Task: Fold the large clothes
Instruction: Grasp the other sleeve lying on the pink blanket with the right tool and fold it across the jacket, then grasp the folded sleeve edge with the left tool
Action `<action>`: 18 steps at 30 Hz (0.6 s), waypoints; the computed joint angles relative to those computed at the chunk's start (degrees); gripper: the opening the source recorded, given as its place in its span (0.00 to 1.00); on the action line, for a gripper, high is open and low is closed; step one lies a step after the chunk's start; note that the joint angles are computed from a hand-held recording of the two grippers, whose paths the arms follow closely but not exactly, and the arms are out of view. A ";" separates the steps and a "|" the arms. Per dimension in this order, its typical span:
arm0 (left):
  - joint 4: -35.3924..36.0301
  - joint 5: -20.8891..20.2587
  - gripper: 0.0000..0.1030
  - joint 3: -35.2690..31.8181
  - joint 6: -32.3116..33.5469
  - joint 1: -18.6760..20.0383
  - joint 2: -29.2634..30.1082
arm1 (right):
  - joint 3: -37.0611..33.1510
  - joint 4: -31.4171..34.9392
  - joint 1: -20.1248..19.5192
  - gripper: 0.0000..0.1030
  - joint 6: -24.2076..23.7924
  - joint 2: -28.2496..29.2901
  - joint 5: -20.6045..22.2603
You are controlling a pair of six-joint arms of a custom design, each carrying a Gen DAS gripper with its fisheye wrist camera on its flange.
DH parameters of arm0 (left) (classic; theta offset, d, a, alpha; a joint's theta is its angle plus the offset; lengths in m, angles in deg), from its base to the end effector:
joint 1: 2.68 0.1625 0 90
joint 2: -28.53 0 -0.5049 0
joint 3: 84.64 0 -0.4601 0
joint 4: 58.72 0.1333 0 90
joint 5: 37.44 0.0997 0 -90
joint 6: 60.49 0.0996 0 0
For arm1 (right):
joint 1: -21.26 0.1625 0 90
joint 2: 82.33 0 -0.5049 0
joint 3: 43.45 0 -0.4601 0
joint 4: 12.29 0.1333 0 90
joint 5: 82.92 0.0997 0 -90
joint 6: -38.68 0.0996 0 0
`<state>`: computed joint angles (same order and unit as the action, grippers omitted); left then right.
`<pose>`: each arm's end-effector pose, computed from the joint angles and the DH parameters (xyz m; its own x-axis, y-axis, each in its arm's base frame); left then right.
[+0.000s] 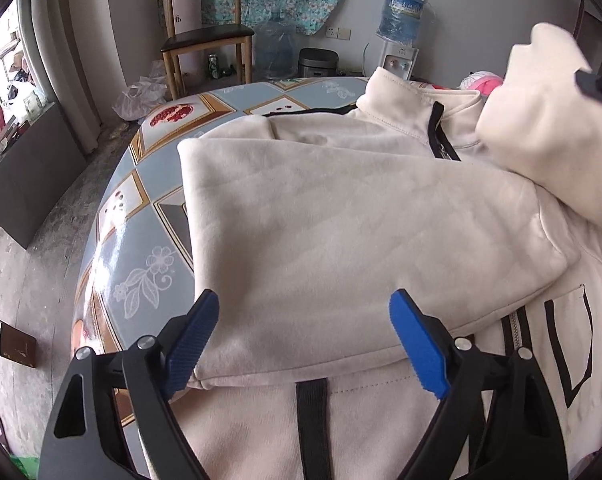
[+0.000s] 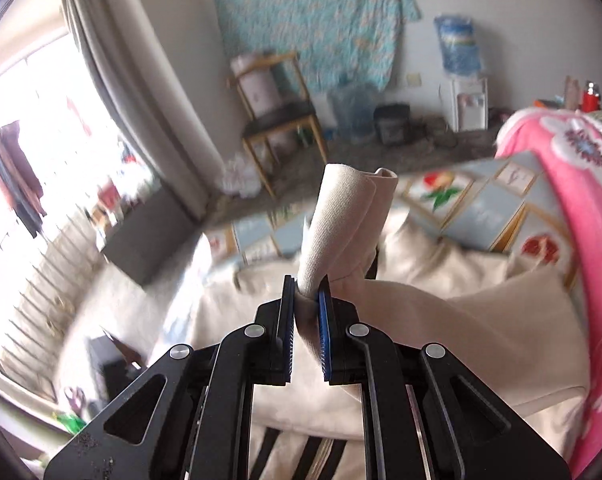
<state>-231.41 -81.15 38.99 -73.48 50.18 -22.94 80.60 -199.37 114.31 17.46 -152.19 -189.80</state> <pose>-0.1781 -0.5752 0.0701 -0.7479 0.1277 -0.6514 0.4367 0.8338 -0.3378 0.1351 -0.5746 0.2614 -0.8865 -0.1283 0.4447 -0.3860 0.7350 -0.5574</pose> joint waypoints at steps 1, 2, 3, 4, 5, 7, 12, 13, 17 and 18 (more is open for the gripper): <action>-0.11 -0.49 0.80 0.27 -0.01 0.17 -0.17 | -0.10 0.31 0.06 0.10 -0.40 1.95 -1.57; -0.52 -0.95 0.78 0.59 0.21 0.31 -0.36 | -0.13 0.55 0.16 0.10 -0.65 3.66 -2.97; -1.10 -1.39 0.76 0.92 0.56 0.43 -0.54 | 0.01 0.95 0.19 0.11 -0.53 4.88 -3.89; -1.47 -1.79 0.74 1.16 0.80 0.52 -0.73 | 0.17 1.96 -0.16 0.11 -0.24 5.88 -4.11; -1.78 -2.29 0.73 1.38 1.03 0.64 -0.99 | 0.46 2.73 -0.45 0.12 0.02 6.66 -4.34; -2.01 -3.36 0.67 1.67 1.10 0.96 -1.62 | 1.04 3.52 -0.82 0.17 0.35 7.88 -4.76; -3.01 -7.44 0.54 1.87 0.23 2.05 -3.32 | 2.20 10.59 -2.76 0.59 2.61 5.98 0.35; -3.28 -8.29 0.53 1.74 0.03 2.19 -3.49 | 3.03 10.23 -3.13 0.60 2.56 5.35 1.03; -3.65 -13.03 0.48 0.40 -0.17 2.75 -3.59 | 6.31 9.36 -4.92 0.61 2.17 1.21 5.56; -3.08 -14.51 0.48 -0.36 -0.48 2.97 -3.34 | 7.35 8.74 -5.51 0.61 2.15 -0.14 6.45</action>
